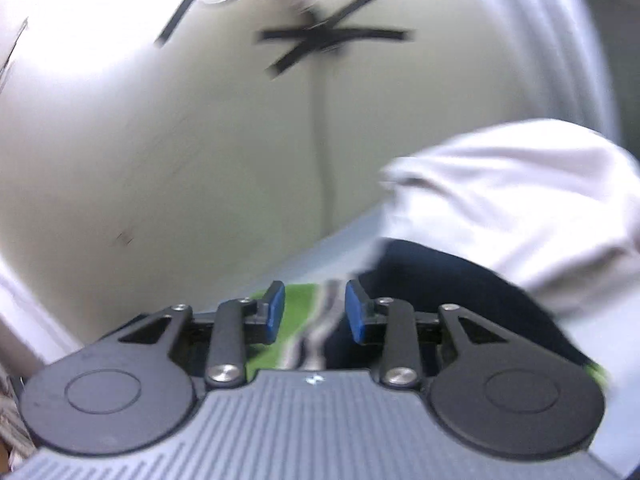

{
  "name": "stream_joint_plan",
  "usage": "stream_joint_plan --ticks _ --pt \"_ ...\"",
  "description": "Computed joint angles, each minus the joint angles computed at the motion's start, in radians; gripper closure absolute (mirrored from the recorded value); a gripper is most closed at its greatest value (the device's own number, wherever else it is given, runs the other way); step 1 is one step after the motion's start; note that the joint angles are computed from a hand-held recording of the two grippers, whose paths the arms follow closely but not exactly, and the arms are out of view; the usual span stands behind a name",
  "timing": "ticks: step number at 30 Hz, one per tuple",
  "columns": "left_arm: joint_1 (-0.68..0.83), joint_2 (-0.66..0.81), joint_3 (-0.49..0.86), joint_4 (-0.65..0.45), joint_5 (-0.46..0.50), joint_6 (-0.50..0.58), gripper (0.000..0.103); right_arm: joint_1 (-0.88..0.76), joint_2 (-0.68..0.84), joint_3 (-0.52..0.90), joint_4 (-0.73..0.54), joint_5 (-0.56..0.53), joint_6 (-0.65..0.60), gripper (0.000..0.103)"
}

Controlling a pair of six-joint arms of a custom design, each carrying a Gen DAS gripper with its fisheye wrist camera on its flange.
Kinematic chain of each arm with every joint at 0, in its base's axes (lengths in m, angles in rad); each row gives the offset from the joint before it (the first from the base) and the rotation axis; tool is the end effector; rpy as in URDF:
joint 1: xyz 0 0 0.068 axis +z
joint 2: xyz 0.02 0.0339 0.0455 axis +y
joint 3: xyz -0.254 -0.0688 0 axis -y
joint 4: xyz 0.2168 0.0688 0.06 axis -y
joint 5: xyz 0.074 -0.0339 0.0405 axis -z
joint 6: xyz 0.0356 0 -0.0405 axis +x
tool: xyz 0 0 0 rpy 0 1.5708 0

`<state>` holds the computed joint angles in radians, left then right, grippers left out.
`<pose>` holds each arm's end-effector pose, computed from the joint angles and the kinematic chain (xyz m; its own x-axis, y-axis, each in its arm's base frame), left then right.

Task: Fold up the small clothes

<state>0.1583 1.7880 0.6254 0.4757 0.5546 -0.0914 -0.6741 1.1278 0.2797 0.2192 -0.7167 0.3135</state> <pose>0.2957 0.0282 0.1202 -0.6481 -0.1820 -0.7395 0.2098 0.8908 -0.4031 0.1561 -0.0948 0.1607 -0.4200 0.6332 -0.6501 0.1946 0.7625 0.6170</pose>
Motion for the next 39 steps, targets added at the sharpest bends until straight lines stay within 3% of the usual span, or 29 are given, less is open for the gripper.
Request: stream_joint_plan --ticks 3,6,11,16,18,19,21,25,27,29,31,35,39 --pt "-0.036 0.043 0.039 -0.046 -0.017 0.006 0.026 -0.137 0.047 -0.02 0.028 -0.05 -0.027 0.061" --pt "-0.052 0.059 0.047 -0.058 -0.058 0.03 0.027 -0.168 0.025 -0.045 0.079 0.064 -0.074 0.06" --pt "-0.073 0.054 0.039 -0.054 -0.095 0.046 0.027 -0.201 0.002 -0.058 0.042 0.167 -0.183 0.049" --pt "-0.078 0.049 0.031 -0.05 -0.108 0.058 0.026 -0.31 0.211 -0.074 0.148 0.152 -0.303 0.049" --pt "-0.075 0.05 0.033 -0.053 -0.104 0.058 0.026 -0.328 0.223 -0.109 0.198 0.149 -0.35 0.05" --pt "-0.079 0.052 0.036 -0.052 -0.107 0.053 0.026 -0.314 0.196 -0.12 0.184 0.168 -0.384 0.051" --pt "-0.076 0.05 0.037 -0.058 -0.103 0.05 0.026 -0.285 0.154 -0.083 0.05 0.162 -0.459 0.092" --pt "-0.063 0.031 0.03 -0.063 -0.092 0.031 0.026 -0.304 0.047 0.018 -0.172 0.014 -0.393 0.093" --pt "-0.049 0.016 0.022 -0.059 -0.077 0.018 0.026 -0.295 -0.029 0.097 -0.266 -0.103 -0.298 0.093" --pt "-0.033 -0.004 0.011 -0.051 -0.055 0.003 0.026 -0.227 -0.093 0.185 -0.303 -0.184 -0.177 0.093" --pt "-0.013 -0.027 -0.005 -0.037 -0.029 -0.015 0.025 -0.095 -0.119 0.262 -0.276 -0.182 -0.052 0.093" --pt "0.033 -0.066 -0.031 -0.008 0.018 -0.05 0.025 0.309 -0.033 0.434 -0.2 -0.01 0.087 0.093" --pt "0.08 -0.078 -0.03 0.0 0.064 -0.079 0.024 0.679 0.218 0.621 -0.163 0.179 0.099 0.094"
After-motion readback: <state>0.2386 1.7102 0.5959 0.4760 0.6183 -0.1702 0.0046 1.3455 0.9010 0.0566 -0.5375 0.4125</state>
